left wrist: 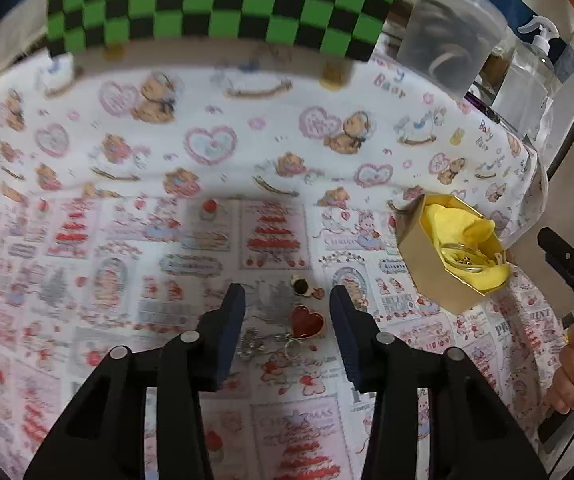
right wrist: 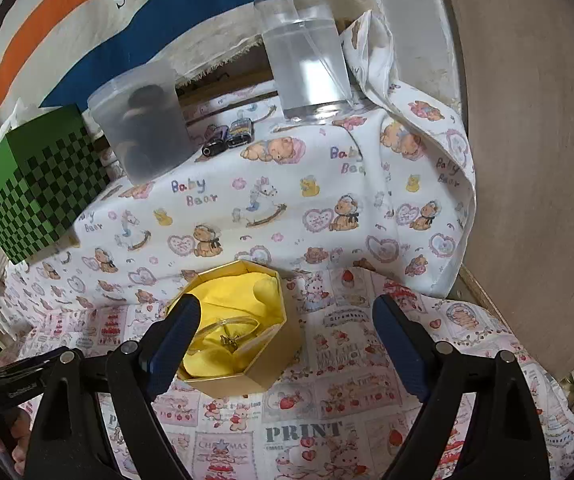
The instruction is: Organize jewelry
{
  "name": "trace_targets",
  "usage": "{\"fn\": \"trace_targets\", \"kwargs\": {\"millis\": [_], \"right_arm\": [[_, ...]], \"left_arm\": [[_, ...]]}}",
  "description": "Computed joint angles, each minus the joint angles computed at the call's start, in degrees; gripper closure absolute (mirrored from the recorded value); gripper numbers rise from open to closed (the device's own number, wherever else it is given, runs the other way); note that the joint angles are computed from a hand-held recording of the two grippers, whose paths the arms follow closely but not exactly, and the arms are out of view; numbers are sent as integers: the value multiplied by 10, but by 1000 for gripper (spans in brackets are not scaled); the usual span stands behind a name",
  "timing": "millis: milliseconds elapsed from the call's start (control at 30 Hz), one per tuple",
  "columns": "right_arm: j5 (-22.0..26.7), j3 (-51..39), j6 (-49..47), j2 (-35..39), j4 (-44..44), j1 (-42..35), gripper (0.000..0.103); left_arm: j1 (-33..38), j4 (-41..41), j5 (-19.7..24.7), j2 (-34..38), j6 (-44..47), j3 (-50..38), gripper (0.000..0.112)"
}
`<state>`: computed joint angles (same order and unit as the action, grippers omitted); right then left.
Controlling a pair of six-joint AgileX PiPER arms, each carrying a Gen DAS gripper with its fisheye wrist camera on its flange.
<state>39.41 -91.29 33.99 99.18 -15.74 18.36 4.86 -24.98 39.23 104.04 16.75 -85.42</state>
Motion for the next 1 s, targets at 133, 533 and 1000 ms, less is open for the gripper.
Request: {"fn": "trace_targets", "kwargs": {"millis": [133, 533, 1000], "right_arm": [[9, -8, -14, 8, 20, -5, 14], [27, -19, -8, 19, 12, -3, 14], [28, -19, -9, 18, 10, -2, 14]], "left_arm": [[7, -38, 15, 13, 34, -6, 78], [-34, 37, 16, 36, -4, -22, 89], [-13, 28, -20, -23, -14, 16, 102]]}}
